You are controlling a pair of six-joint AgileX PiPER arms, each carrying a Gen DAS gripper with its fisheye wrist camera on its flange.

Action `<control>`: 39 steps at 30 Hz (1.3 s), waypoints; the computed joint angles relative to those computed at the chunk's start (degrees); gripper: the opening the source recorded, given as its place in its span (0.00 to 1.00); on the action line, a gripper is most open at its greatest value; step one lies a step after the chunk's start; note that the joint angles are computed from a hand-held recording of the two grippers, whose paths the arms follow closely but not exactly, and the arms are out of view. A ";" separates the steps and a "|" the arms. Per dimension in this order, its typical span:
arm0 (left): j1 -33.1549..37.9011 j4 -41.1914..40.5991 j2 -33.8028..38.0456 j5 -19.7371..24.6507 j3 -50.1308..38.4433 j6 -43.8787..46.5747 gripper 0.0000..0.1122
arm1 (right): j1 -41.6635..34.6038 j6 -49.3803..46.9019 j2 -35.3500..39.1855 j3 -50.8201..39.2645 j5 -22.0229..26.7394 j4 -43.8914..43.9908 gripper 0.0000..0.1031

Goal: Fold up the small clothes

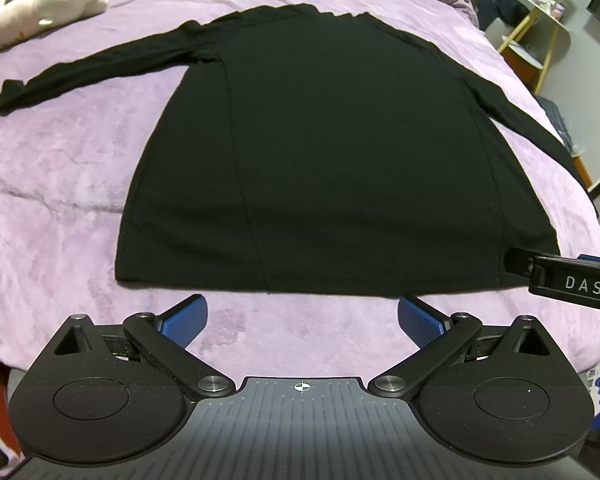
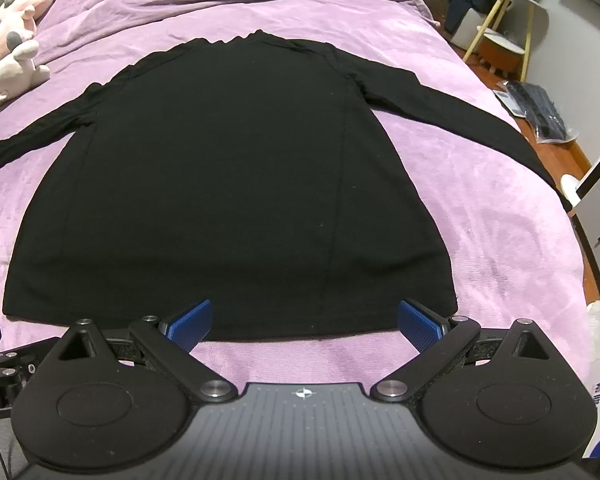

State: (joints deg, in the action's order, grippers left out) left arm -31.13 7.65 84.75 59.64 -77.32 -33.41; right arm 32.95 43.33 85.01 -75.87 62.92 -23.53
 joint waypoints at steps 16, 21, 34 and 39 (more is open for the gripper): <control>1.03 -1.98 1.16 -0.17 -0.67 1.33 0.92 | -1.86 -2.10 -0.08 0.93 -2.12 2.46 0.96; 1.81 -3.49 1.81 -0.77 -0.57 2.51 0.92 | -4.74 -6.68 -1.34 3.22 -6.39 7.29 0.96; 7.94 -2.00 7.50 -8.10 -3.20 0.24 0.92 | -52.96 -64.44 0.88 13.98 -40.22 79.43 0.92; 10.10 -0.12 12.66 -12.95 -5.73 -3.74 0.92 | -63.14 -72.91 15.45 7.55 -39.78 103.19 0.54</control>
